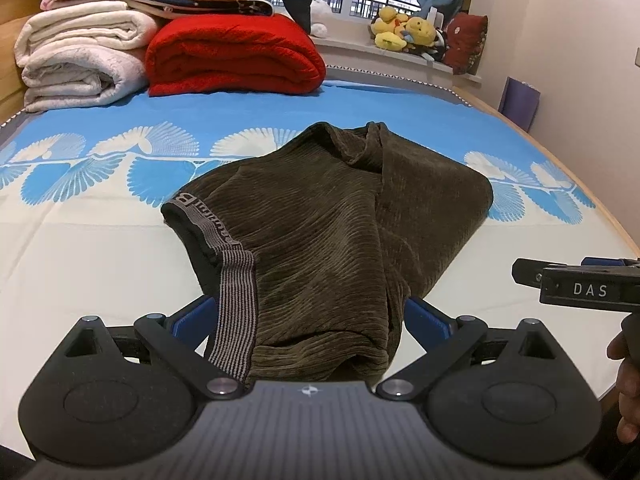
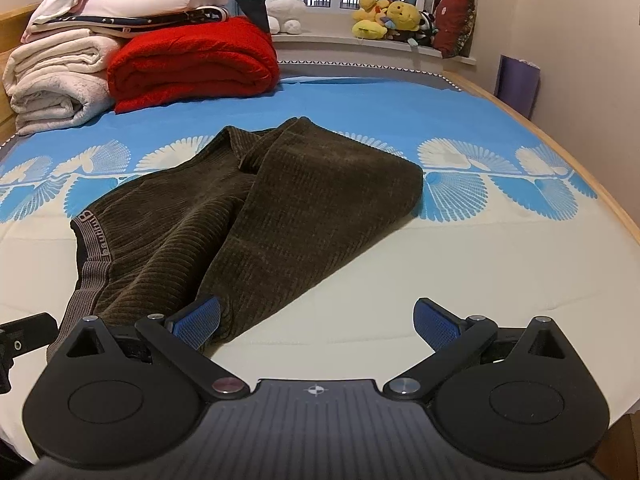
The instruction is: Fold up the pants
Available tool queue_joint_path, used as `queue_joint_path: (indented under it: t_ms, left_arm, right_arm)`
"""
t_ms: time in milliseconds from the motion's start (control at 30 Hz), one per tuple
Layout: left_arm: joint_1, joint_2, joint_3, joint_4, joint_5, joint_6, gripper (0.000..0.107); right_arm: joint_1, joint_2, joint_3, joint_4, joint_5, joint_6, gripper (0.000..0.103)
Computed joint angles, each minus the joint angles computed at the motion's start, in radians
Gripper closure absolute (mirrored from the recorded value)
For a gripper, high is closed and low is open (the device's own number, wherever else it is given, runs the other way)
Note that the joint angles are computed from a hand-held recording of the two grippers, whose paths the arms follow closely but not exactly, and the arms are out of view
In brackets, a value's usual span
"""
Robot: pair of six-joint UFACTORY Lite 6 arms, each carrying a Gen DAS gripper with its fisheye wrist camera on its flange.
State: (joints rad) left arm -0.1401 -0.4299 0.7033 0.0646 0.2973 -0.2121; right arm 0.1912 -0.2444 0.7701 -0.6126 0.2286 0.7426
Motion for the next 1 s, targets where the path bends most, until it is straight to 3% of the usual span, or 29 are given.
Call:
queue_joint_path:
  t_ms: [1000]
  left_arm:
    - [-0.007,0.003,-0.003,0.014,-0.003,-0.016,0.006]
  right_arm:
    - [-0.002,-0.002,-0.004,-0.027,-0.003,0.032,0.001]
